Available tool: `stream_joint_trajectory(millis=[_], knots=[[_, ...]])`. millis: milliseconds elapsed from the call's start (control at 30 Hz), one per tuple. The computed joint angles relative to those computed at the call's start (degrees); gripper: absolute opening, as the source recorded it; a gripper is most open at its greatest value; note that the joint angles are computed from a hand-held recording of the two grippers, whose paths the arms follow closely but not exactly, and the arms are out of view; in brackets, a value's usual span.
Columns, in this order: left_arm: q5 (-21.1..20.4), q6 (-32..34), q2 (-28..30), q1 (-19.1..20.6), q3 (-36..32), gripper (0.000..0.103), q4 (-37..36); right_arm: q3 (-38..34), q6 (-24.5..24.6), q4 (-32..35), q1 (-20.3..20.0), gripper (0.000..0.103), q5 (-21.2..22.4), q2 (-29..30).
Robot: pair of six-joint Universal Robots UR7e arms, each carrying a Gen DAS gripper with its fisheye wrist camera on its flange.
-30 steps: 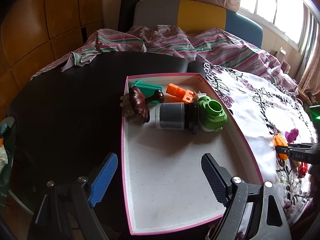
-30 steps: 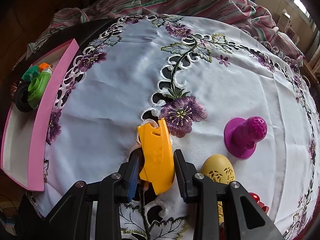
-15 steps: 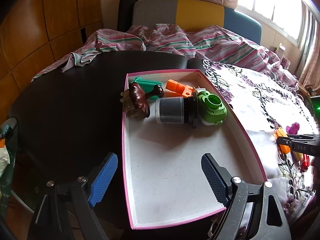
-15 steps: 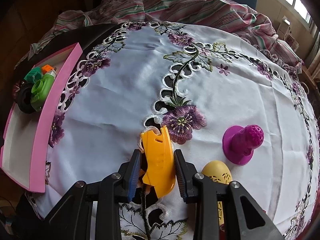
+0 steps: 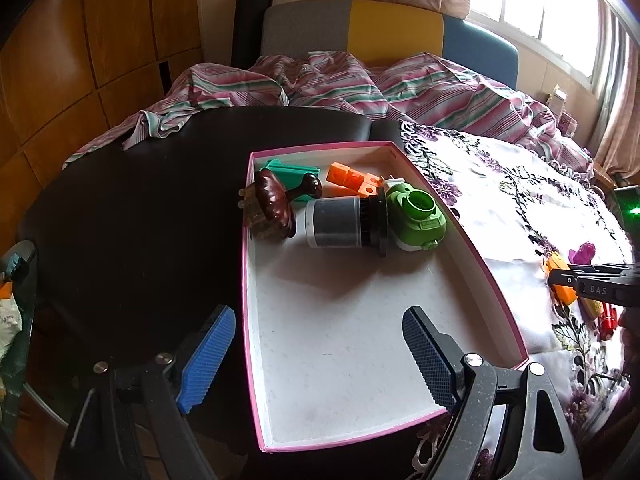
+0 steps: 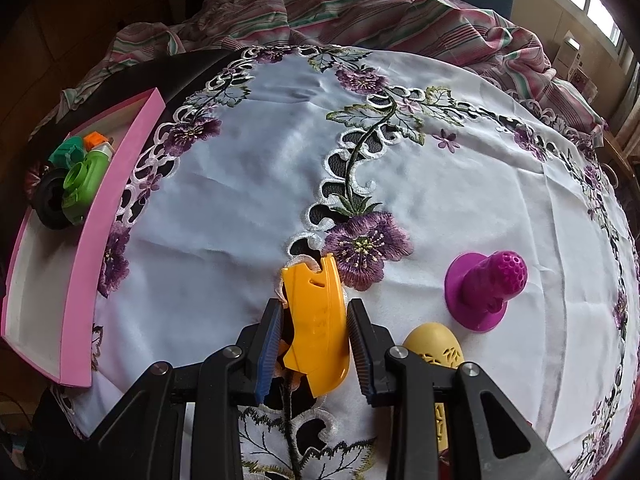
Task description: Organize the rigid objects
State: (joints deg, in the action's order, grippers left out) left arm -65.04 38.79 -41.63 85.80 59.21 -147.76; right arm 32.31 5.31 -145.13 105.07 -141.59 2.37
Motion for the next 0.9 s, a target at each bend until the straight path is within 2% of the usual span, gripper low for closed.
stream_joint_trajectory(millis=[233, 467, 600, 767, 800, 867, 900], knots=[[-0.02, 0.08, -0.53, 0.04, 0.67, 0.086, 0.02, -0.92, -1.82, -0.02, 0.11, 0.027, -0.83, 0.73], [-0.67, -0.08, -1.25, 0.11, 1.44, 0.086, 0.85, 3.54, 4.53, 0.81, -1.10, 0.030, 4.26, -2.64], [-1.09, -0.30, -1.53, 0.05, 1.59, 0.086, 1.37, 3.47, 3.96, 0.04, -0.99, 0.036, 4.28, -2.49], [-1.31, -0.27, -1.74, 0.09, 1.66, 0.086, 1.87, 2.64, 2.74, -0.53, -0.72, 0.036, 2.30, -1.78], [-1.33, -0.18, -1.82, 0.09, 1.76, 0.086, 1.73, 1.83, 1.62, -0.18, -0.53, 0.027, 1.32, -1.20], [-1.37, 0.12, -2.04, 0.14, 2.04, 0.086, 1.13, -0.85, -0.75, 0.77, 0.03, 0.027, -1.73, 0.71], [-1.38, 0.26, -2.12, 0.17, 2.12, 0.086, 0.82, -1.21, -1.87, 0.34, 0.20, 0.027, -1.86, 1.04]])
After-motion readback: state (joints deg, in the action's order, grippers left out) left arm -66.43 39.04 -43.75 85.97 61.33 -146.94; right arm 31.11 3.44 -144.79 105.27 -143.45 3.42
